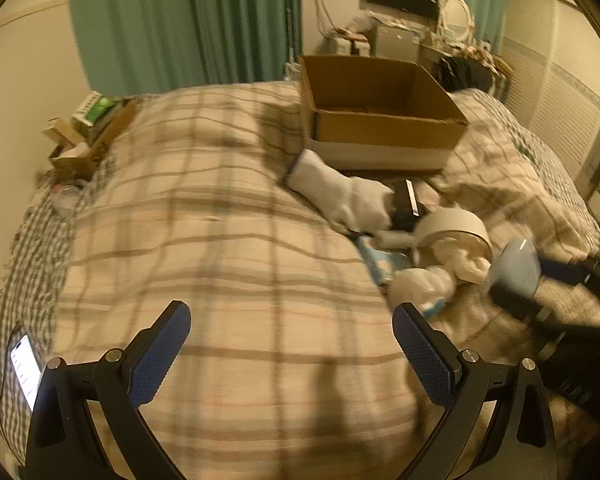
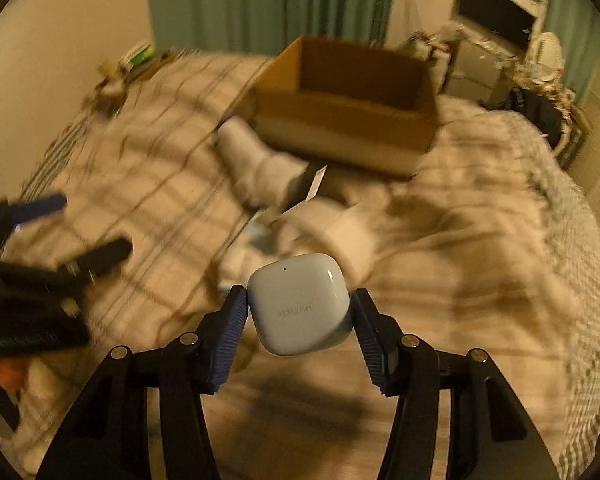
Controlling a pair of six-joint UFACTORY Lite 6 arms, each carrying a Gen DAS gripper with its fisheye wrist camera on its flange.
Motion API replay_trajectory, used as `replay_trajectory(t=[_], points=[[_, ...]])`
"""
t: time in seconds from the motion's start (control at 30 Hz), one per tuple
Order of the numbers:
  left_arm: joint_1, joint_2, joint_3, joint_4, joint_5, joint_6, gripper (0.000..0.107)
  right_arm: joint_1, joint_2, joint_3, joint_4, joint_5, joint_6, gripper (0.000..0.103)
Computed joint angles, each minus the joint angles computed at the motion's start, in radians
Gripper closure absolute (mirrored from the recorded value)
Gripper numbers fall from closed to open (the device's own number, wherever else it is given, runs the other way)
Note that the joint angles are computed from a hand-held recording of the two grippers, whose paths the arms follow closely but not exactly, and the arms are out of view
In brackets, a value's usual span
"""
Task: Organize objects
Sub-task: 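Grasp the light-blue earbud case with the right gripper, then grasp the white figurine with the left gripper while the right holds the earbud case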
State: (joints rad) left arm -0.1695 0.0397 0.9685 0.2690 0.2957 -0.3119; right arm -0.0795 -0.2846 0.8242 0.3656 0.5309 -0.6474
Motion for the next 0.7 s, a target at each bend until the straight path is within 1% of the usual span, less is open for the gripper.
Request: replay_trajectory(t=[0.13, 0.17, 0.23, 0.27, 0.37, 0.47, 0.5, 0.53, 0.57, 0.6, 0.63, 0.7], points=[[-0.080, 0.096, 0.084, -0.011, 0.024, -0.003, 0.004, -0.097, 0.026, 0.075, 0.039, 0.028, -0.056, 0.050], [-0.098, 0.126, 0.110, -0.041, 0.030, 0.026, 0.004, -0.118, 0.040, 0.102, 0.036, 0.028, -0.063, 0.050], [-0.122, 0.204, 0.178, -0.194, 0.050, 0.173, 0.004, -0.149, 0.052, 0.119, 0.051, 0.028, -0.087, 0.050], [-0.128, 0.231, 0.203, -0.242, 0.060, 0.217, 0.004, -0.164, 0.061, 0.125, 0.074, 0.028, -0.113, 0.050], [-0.165, 0.340, 0.306, -0.283, 0.097, 0.255, 0.006, -0.228, 0.092, 0.140, 0.170, 0.055, -0.216, 0.050], [-0.199, 0.433, 0.394, -0.250, 0.122, 0.233, 0.009, -0.250, 0.112, 0.138, 0.202, 0.054, -0.255, 0.050], [-0.205, 0.455, 0.415, -0.246, 0.128, 0.234, 0.014, -0.255, 0.116, 0.137, 0.211, 0.056, -0.264, 0.050], [-0.210, 0.479, 0.436, -0.250, 0.139, 0.240, 0.021, -0.262, 0.116, 0.133, 0.221, 0.060, -0.276, 0.050], [-0.211, 0.497, 0.452, -0.267, 0.146, 0.259, 0.025, -0.268, 0.122, 0.133, 0.230, 0.064, -0.285, 0.050], [-0.209, 0.507, 0.459, -0.307, 0.148, 0.299, 0.038, -0.273, 0.125, 0.131, 0.238, 0.065, -0.294, 0.050], [-0.208, 0.516, 0.465, -0.332, 0.149, 0.326, 0.042, -0.276, 0.125, 0.127, 0.242, 0.064, -0.299, 0.050], [-0.203, 0.499, 0.440, -0.364, 0.133, 0.360, 0.042, -0.280, 0.122, 0.121, 0.246, 0.065, -0.303, 0.050]])
